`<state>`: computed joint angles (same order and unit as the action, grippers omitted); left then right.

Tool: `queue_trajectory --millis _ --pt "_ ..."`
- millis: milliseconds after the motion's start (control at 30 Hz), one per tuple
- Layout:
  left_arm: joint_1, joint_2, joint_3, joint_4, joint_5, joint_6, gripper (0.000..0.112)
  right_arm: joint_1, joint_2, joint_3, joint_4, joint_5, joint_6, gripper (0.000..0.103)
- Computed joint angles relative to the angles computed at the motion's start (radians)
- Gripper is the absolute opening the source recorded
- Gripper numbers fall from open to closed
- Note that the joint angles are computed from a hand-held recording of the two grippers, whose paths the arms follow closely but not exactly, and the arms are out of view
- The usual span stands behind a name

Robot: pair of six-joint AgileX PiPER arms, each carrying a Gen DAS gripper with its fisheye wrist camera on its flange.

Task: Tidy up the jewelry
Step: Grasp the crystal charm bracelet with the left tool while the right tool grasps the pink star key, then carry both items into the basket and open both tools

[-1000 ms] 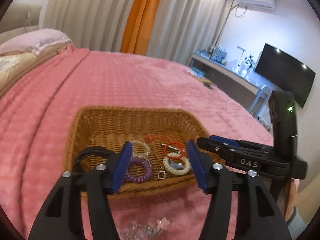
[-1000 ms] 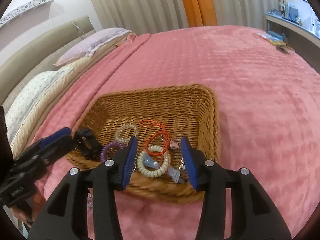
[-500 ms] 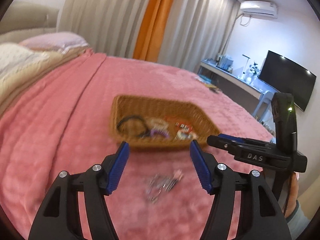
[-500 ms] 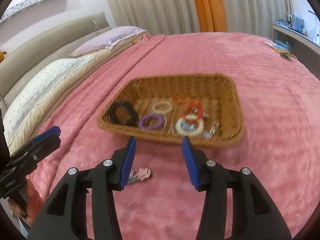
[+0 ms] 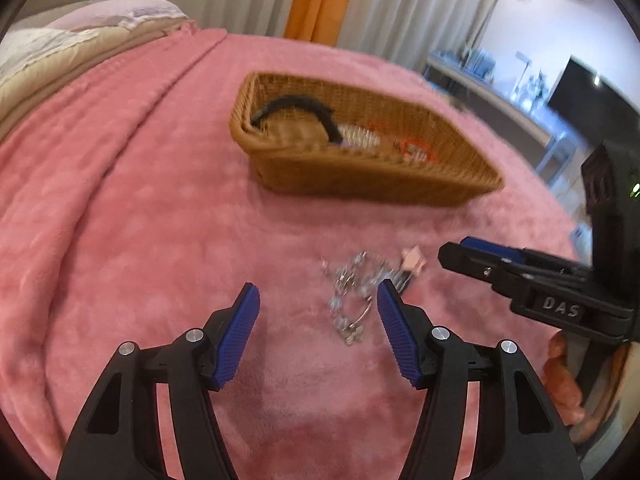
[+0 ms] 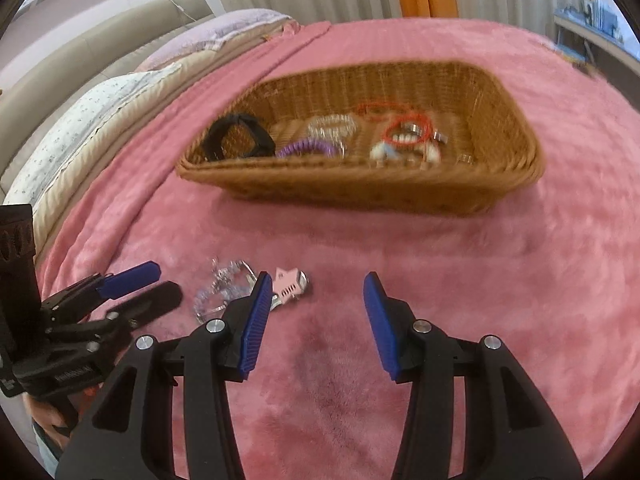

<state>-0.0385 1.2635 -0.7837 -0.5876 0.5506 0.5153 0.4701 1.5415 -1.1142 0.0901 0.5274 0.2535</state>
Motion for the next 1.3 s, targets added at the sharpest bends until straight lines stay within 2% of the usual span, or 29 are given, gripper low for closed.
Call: queue_trajectory --millis 200,267,333,400,467,567,700,800,933,1100,1167,1233,1300 --pt "-0.072 0.016 0.003 0.146 -0.040 -0.112 0.049 -0.024 -0.001 0.029 0.139 -0.026 -0.134 0.044" --pt "-0.116 0.033 -0.004 0.259 -0.053 -0.218 0.033 -0.032 0.000 0.036 0.203 -0.026 -0.198 0.044" --pt "-0.158 0.032 -0.007 0.368 -0.060 -0.330 0.030 -0.035 -0.001 0.039 0.232 -0.022 -0.224 0.044" --pt "-0.167 0.027 -0.004 0.390 -0.063 -0.349 0.027 -0.036 -0.001 0.038 0.264 -0.013 -0.252 0.044" --pt "-0.149 0.025 0.000 0.361 -0.065 -0.325 0.007 -0.032 0.010 0.023 0.294 0.007 -0.279 0.043" --pt "-0.084 0.026 0.000 0.225 -0.046 -0.205 0.008 0.000 0.035 -0.012 0.255 0.046 -0.245 0.038" --pt "-0.012 0.021 -0.003 0.169 -0.028 -0.171 0.008 0.039 0.071 -0.064 0.139 0.077 -0.138 0.038" --pt "0.108 0.035 -0.013 0.043 0.041 -0.044 0.008 0.044 0.112 -0.114 0.122 0.096 -0.107 0.038" --pt "0.189 0.046 -0.018 -0.052 0.096 0.055 0.008 0.058 0.167 -0.176 0.088 0.103 -0.053 0.038" --pt "0.183 0.042 -0.010 -0.058 0.094 0.069 0.008 0.116 0.213 -0.230 -0.112 0.101 0.123 0.037" --pt "0.185 0.041 -0.007 -0.075 0.100 0.089 0.008 0.154 0.220 -0.239 -0.239 0.119 0.216 0.029" --pt "0.192 0.042 -0.006 -0.109 0.118 0.130 0.008 0.170 0.213 -0.230 -0.298 0.123 0.254 0.019" --pt "0.187 0.039 0.001 -0.145 0.147 0.195 0.008 0.170 0.202 -0.213 -0.303 0.117 0.251 0.019"
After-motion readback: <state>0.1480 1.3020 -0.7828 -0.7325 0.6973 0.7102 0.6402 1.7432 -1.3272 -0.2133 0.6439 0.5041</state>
